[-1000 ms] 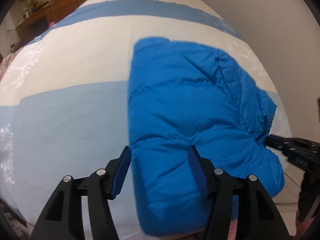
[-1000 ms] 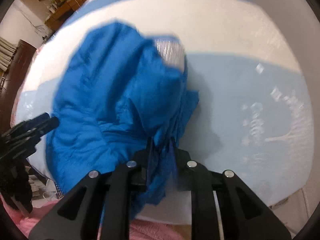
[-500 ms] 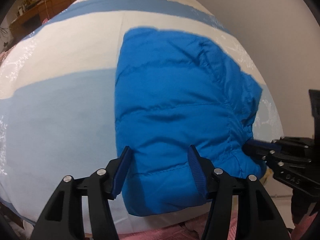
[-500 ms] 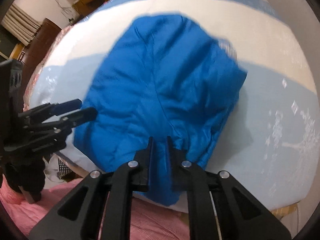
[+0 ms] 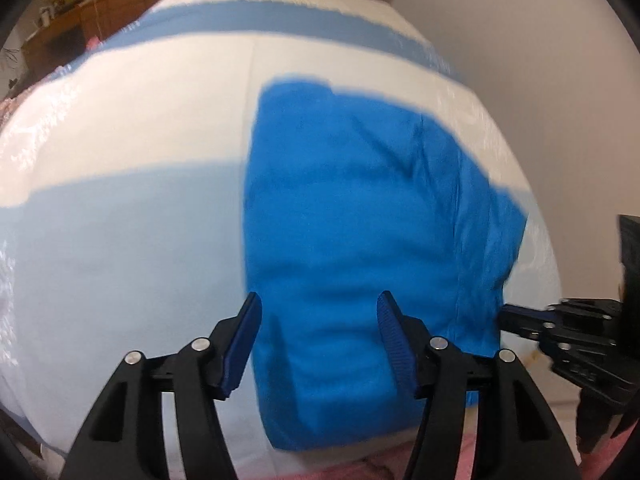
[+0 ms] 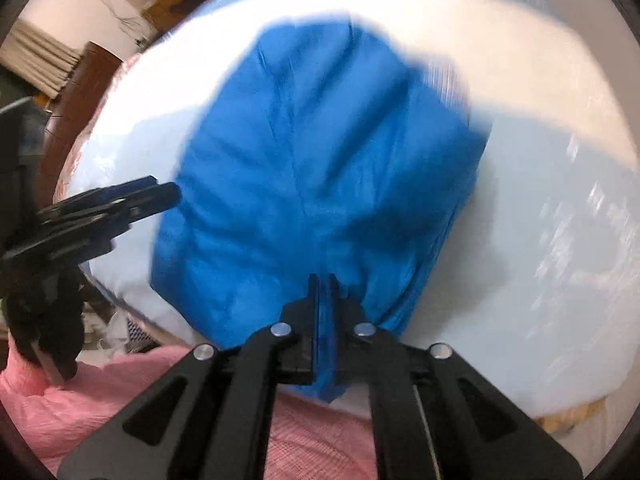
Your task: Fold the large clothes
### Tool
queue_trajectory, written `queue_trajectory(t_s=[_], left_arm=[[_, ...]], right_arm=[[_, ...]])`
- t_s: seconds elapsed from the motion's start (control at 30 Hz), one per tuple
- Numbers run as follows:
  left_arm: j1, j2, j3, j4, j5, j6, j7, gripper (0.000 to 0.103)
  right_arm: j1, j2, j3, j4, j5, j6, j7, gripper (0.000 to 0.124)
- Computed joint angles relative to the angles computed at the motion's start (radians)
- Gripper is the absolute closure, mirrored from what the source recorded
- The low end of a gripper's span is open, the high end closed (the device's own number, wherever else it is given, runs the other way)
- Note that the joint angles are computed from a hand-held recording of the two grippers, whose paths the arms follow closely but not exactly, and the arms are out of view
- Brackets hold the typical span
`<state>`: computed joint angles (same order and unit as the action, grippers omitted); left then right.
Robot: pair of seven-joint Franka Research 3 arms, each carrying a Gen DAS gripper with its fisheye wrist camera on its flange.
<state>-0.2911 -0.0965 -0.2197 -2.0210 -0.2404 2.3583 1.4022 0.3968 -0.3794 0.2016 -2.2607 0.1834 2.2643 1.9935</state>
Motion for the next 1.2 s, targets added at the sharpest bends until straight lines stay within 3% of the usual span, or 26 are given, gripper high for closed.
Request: queue_trajectory(t_s=[0.2,0.33,0.47,0.6,0.7,0.9,0.97,1.1,1.2], left_arm=[[0.026,0.147,-0.006,0.171,0.076,0.024,-0.068,0.044],[0.010,0.276,-0.022,0.304,0.201,0.006,-0.164,0.044],[0.010,0.364,-0.038,0.370,0.229,-0.038,-0.188,0.043],[0.013,0.389,-0.048,0.351,0.240,-0.003,-0.176,0.042],[0.001,0.383,-0.044,0.321,0.281,0.026,-0.203,0.042],[0.004,0.356,-0.042,0.322,0.307,-0.011,-0.224,0.044],[0.010,0.296,-0.042,0.270,0.300,0.020,-0.235,0.044],[0.014,0.147,-0.041,0.107,0.293,0.113,-0.238,0.044],[0.008,0.102,-0.040,0.030,0.254,0.149,-0.230,0.044]], right_arm=[[-0.049,0.168,0.014,0.160,-0.170,0.061,0.073,0.118],[-0.053,0.278,0.001,0.223,-0.303,0.039,0.169,0.120],[-0.038,0.318,-0.039,0.184,-0.288,0.096,0.204,0.124],[-0.037,0.302,-0.070,0.071,-0.177,0.234,0.173,0.124],[-0.042,0.299,-0.075,0.020,-0.128,0.315,0.159,0.124],[-0.050,0.248,-0.069,0.017,-0.131,0.286,0.177,0.124],[-0.054,0.183,-0.051,-0.009,-0.167,0.285,0.193,0.118],[-0.044,0.108,-0.015,-0.042,-0.179,0.276,0.182,0.118],[-0.056,0.085,0.010,-0.085,-0.192,0.275,0.233,0.121]])
